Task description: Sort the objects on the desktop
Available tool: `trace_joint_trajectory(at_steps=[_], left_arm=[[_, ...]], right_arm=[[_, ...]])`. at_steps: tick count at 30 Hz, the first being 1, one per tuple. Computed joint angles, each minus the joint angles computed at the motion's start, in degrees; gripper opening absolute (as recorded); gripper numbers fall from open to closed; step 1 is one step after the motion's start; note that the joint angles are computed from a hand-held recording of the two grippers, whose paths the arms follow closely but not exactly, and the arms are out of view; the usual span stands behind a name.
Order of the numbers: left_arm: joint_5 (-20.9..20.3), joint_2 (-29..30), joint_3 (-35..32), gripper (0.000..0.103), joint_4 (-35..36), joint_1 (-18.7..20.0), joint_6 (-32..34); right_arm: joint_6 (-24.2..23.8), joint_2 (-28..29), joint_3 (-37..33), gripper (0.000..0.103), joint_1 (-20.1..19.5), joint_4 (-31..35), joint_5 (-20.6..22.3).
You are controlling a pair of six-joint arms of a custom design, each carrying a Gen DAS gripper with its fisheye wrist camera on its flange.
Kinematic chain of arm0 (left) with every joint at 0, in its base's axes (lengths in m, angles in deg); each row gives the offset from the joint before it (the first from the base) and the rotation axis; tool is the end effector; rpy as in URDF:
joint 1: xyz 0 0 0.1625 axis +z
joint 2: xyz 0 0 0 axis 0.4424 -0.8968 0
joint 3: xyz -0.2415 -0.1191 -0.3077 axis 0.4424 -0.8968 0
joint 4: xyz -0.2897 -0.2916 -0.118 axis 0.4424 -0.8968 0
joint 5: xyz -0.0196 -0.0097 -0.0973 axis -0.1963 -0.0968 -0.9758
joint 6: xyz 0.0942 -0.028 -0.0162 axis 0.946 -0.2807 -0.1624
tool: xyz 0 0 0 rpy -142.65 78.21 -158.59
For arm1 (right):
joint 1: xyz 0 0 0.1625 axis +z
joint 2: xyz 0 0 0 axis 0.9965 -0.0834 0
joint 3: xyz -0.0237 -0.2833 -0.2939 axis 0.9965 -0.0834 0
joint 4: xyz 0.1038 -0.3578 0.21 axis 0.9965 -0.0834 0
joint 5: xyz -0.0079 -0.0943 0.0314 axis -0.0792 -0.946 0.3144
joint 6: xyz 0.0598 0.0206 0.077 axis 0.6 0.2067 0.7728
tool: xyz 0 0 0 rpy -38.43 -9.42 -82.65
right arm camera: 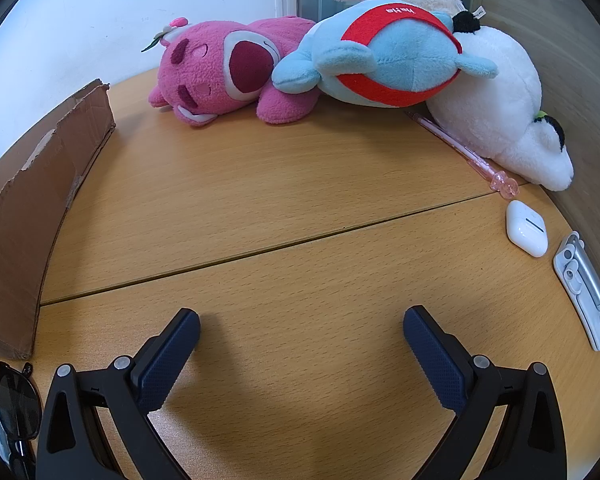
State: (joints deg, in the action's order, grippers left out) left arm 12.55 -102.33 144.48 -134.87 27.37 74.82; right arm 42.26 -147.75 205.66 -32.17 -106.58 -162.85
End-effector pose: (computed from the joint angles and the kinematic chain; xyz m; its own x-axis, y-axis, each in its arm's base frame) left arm -0.1615 -0.5811 0.1138 -0.7138 -0.0214 -0.7001 0.4130 0.7943 -0.4454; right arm -0.1621 -0.3850 0.4344 -0.6180 0.5029 0.6043 -0.1209 0.6987 -0.7051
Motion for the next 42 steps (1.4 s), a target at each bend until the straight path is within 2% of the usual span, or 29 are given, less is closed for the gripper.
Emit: trace_joint_trajectory(at_steps=[22, 23, 27, 28, 29, 31, 34, 36, 37, 39, 42], left_arm=[[-0.06, 0.00, -0.04, 0.091, 0.07, -0.01, -0.13], [-0.04, 0.02, -0.01, 0.091, 0.07, -0.04, -0.22], [1.15, -0.59, 0.97, 0.091, 1.41, -0.76, -3.07], [1.28, -1.24, 1.46, 0.091, 3.24, -1.13, -5.00], [1.13, -2.16, 2.01, 0.091, 5.06, -1.46, -6.73], [2.14, -4.61, 5.07, 0.091, 2.49, -3.66, -7.97], [1.55, -9.40, 10.15, 0.091, -1.11, -9.29, -7.57], [0.53, -11.94, 12.95, 0.091, -4.19, -13.64, -4.33], [-0.17, -12.81, 14.03, 0.091, -5.55, -15.60, -2.65], [-2.92, -14.22, 15.60, 0.091, -6.85, -18.89, -0.47], [-9.60, -15.05, 16.06, 0.091, -4.71, -20.25, -2.06]], right_arm=[[0.25, 0.13, -0.03, 0.103, 0.01, 0.30, -0.28], [0.24, -0.74, -0.08, 0.103, 0.08, 2.62, -0.81], [3.29, -1.03, -0.37, 0.103, 1.41, 5.12, -4.22], [3.62, -1.74, 0.27, 0.103, 1.52, 5.78, -3.97], [3.27, -3.32, 1.59, 0.103, 1.06, 6.23, -1.76], [0.97, -5.75, 4.78, 0.103, 1.46, 2.66, 0.50], [-8.51, -11.52, 12.80, 0.103, 5.94, -9.94, 4.26], [-14.47, -17.05, 17.07, 0.103, 10.21, -12.08, 8.09], [-16.99, -20.09, 18.59, 0.103, 13.46, -10.47, 9.39], [-18.92, -24.93, 20.24, 0.103, 17.91, -4.38, 12.17], [-17.89, -26.17, 21.88, 0.103, 22.90, 1.16, 13.98]])
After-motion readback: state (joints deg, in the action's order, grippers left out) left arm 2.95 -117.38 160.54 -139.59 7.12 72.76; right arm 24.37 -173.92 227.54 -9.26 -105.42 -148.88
